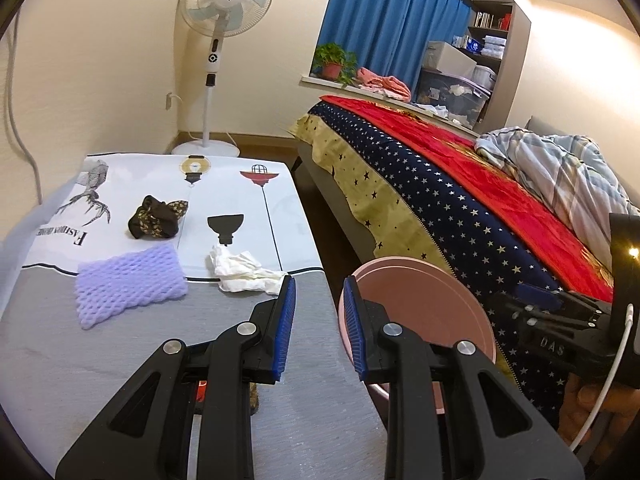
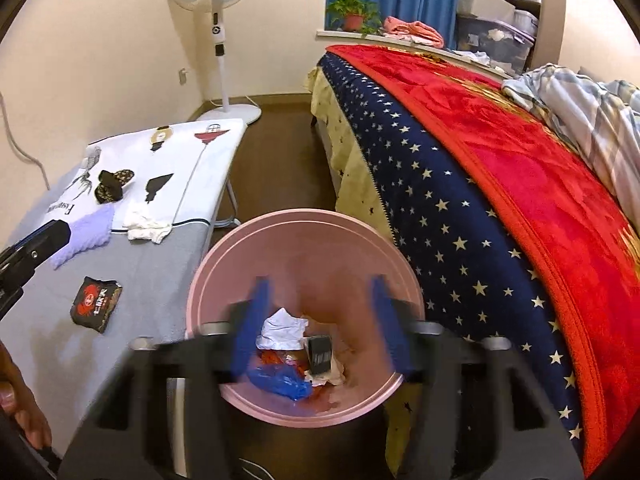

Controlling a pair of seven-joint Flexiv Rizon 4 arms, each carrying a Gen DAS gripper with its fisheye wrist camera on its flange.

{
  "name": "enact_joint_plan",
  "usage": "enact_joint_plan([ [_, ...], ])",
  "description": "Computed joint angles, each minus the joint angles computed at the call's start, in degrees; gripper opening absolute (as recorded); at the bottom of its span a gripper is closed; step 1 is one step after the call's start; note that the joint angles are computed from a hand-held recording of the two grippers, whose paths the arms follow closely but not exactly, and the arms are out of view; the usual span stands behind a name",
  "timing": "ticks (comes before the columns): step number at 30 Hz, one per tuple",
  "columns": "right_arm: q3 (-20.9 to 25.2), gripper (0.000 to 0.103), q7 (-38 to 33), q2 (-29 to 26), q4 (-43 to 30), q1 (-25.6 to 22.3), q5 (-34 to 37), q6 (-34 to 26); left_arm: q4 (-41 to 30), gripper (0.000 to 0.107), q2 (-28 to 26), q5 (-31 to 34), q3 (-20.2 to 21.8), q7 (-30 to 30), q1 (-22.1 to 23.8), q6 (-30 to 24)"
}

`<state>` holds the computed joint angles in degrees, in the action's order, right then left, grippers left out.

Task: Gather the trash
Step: 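Move both open tools back toward the trash on the table, then grasp the purple foam mesh with the left tool while the right tool grasps the white tissue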

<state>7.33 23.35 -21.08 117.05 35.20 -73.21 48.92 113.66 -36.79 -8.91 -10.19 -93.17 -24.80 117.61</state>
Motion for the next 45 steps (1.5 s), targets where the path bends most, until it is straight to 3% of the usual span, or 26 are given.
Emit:
enact_joint_plan([
  [1, 0.01, 0.002, -0.45, -0.26, -0.15, -0.36, -0.20, 1.34, 0.11, 0.025, 0.06, 0.10, -0.07, -0.10, 0.20, 0.06],
  [3, 0.07, 0.003, -1.45, -0.46, -0.50, 0.19, 0.33, 0.24, 0.57, 0.025, 0.27, 0.34, -0.17, -0.42, 0.71, 0.39],
  [5, -0.10, 0.020, -1.15, -0.40, -0.79, 0.73, -0.13, -0.85, 0.94, 0.025, 0.49, 0.40, -0.18, -0.74, 0.97, 0.63],
  [7, -0.40, 0.030, 0.82, -0.17, -0.71, 0.87, -2.06, -0.72, 1.40, 0.025, 0.77, 0.46, 0.08, -0.79, 1.06, 0.81],
  [15, -0.97, 0.030, 3.63, -1.59, -3.56, 0.97, -9.18, 0.22, 4.08, 0.025, 1.84, -0.05, 1.44, -1.40, 2.17, 2.14],
  [27, -4.19, 0.030, 5.75, -10.47, -14.70, 0.71, -16.30, 9.53, 7.19, 0.025, 1.48, -7.15, 6.73, -0.89, 2.12, 3.92],
  [39, -9.81, 0.030, -1.54, -22.44, -27.72, 3.35, -8.51, 19.30, 6.93, 0.028, -1.51, -13.38, 8.64, -1.45, 3.63, 2.46],
  [41, -10.73, 0.041, -3.58, -24.16, -29.50, 3.77, -6.09, 20.64, 6.24, 0.029, -2.25, -14.17, 8.82, -1.82, 3.90, 1.64],
  [44, -11.26, 0.046, -7.76, -27.09, -32.49, 4.02, -1.05, 22.24, 4.75, 0.031, -3.46, -15.44, 9.42, -2.13, 3.81, -0.07],
  [45, -11.20, 0.048, -9.32, -27.98, -33.39, 3.99, 0.72, 22.85, 4.05, 0.038, -3.89, -16.19, 9.90, -2.11, 3.46, -0.94],
])
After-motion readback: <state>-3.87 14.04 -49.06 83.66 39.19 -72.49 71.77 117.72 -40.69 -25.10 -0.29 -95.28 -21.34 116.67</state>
